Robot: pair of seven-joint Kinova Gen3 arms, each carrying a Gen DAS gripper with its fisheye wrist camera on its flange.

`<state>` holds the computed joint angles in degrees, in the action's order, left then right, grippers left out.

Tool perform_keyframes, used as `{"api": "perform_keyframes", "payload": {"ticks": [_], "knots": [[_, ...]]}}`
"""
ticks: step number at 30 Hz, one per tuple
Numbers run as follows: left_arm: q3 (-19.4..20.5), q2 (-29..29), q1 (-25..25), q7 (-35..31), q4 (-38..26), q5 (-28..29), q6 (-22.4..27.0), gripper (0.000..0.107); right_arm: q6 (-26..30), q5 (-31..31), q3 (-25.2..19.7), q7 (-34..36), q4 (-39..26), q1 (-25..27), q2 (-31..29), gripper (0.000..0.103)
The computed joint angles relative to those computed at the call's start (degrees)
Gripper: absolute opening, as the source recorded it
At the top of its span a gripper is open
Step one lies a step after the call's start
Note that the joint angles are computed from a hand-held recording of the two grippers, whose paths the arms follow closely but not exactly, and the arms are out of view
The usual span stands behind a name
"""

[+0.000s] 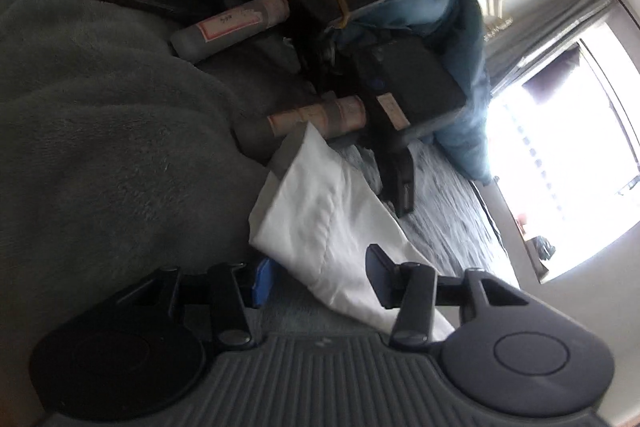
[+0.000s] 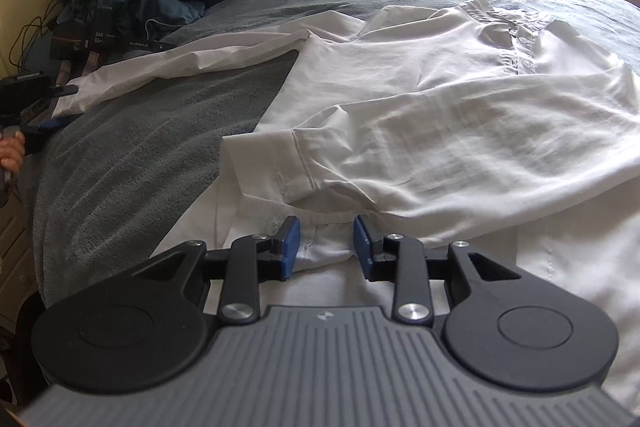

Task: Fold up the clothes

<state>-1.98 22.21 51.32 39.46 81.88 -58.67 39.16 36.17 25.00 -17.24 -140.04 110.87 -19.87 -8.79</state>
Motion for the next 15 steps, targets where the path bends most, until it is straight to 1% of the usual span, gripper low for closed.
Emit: {"api": "perform_keyframes", "payload": {"ticks": [1,2,3,5,6,7,10,12,15], "knots": [[0.02,0.87,0.18,-0.67,-1.20,0.01,1.47,0.040,0.16,0.19,-0.11,-0.11,-0.08,0.00,0.06,0.030],[0.17,2.04,0.40,-1.93,-2.99,0.43,3.29,0.033,0.18,0.41,-0.22,-0.38,-0.09,0.00,0.10,0.030],[0.08,2.62,0.45,-2.67,-3.81,0.71,4.17,0.027,0.19,0.61,-0.28,-0.59,-0.08,-0.01,0.14,0.030],[-0.50,3.54,0.96,-3.38,-4.89,0.72,5.38,0.019,0.11,1.09,-0.42,-1.20,-0.02,-0.04,0.26,0.031],[-0.84,3.93,1.33,-3.47,-5.27,0.50,5.93,0.013,0.07,1.47,-0.56,-1.63,0.04,-0.06,0.31,0.031],[-1.15,4.30,1.82,-3.63,-5.69,0.15,6.70,0.010,0.03,1.87,-0.68,-2.08,0.10,-0.08,0.36,0.031],[-2.46,4.92,4.72,-2.15,-6.23,-3.26,9.49,0.006,-0.02,2.40,-0.62,-2.57,0.06,-0.30,0.48,0.031],[-2.84,5.35,7.29,-2.25,-6.91,-7.53,12.26,0.006,-0.47,2.52,-0.37,-2.66,0.23,-0.42,0.30,0.031],[-2.11,5.93,10.18,-4.19,-8.96,-13.57,15.41,0.006,-2.42,2.09,0.13,-2.46,1.09,-0.07,-0.73,0.032]]}}
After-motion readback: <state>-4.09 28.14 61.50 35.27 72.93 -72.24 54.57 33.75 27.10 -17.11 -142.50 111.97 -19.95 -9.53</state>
